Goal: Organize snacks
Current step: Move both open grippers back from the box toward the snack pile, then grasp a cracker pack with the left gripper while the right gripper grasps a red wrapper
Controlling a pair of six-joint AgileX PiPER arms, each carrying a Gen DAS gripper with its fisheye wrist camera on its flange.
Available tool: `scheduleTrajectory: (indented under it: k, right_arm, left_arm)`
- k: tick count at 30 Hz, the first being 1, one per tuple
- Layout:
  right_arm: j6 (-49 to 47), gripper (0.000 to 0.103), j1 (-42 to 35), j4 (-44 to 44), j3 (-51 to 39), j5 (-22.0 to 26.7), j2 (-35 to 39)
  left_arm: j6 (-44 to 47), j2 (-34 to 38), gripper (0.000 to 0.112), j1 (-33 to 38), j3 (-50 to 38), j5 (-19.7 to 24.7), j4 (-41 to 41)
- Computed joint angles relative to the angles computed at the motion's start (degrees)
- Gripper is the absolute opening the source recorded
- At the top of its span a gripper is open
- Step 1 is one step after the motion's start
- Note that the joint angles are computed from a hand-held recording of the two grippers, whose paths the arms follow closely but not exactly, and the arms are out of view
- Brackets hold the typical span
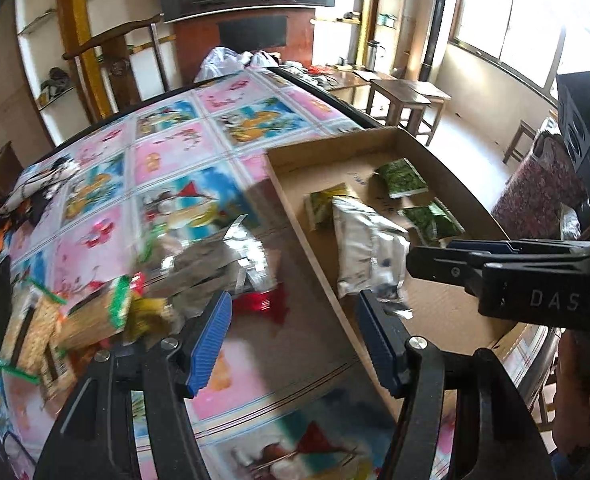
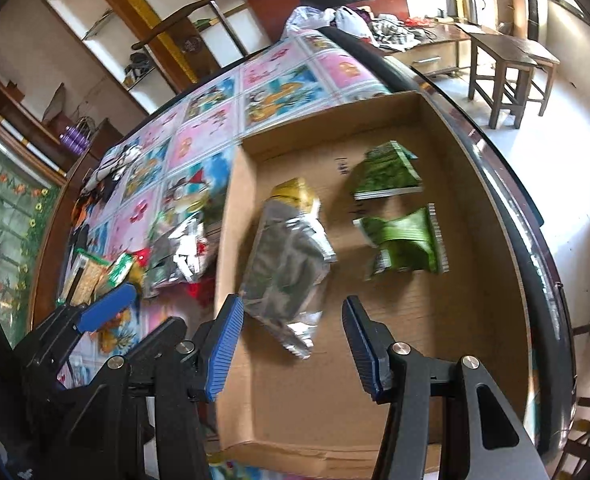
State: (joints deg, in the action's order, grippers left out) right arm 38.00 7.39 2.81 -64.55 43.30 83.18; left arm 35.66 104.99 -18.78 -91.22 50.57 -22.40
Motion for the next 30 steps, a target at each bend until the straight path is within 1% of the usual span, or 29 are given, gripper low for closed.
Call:
scheduleTrajectory:
  k: [11,15,20,23,26,28,29,30]
  right_arm:
    - [5.10,0.056,9.46,-3.45,-7.01,0.95,5.76]
    - [6.10,0.056,12.44,-4.10,-11.01,1.77,9.17]
    - [6.39,0.056,16.13,-4.08,-16.44,2.92,13.80]
    - [7.22,0.056,18.09,-4.47,-18.51,3.34,15.66]
    - [8.20,0.056,19.24,-4.88,-19.32,3.50,16.45]
    - [9.16,0.056,19.93,-5.48,-19.48,3.58,16.62]
    - [9.88,0.056,20.21,-5.94,-19.27,3.58,16.45]
    - [10.39,0.056,20.34,-6.25,-19.11,3.66,16.26]
  left_arm:
    - [3.91,-1.05,0.065,9.95,1.34,2.35,-2.80]
    - [6.42,-1.65,0.065,13.73,2.52,2.58,-4.01]
    - [8.55,-1.16,0.065,18.77,1.81,3.59,-5.33]
    - [9.74,-0.08,0.065,22.17,-0.47,4.11,-5.86]
    - [10.03,2.09,0.070,25.10,-4.68,3.11,-5.05]
    - [10.36,4.39,0.072,26.61,-9.11,1.97,-4.18]
    - [10.46,5.38,0.074,26.91,-10.90,1.83,-3.82]
    - [10.74,7.74,0.077,27.29,-14.78,2.53,-3.30]
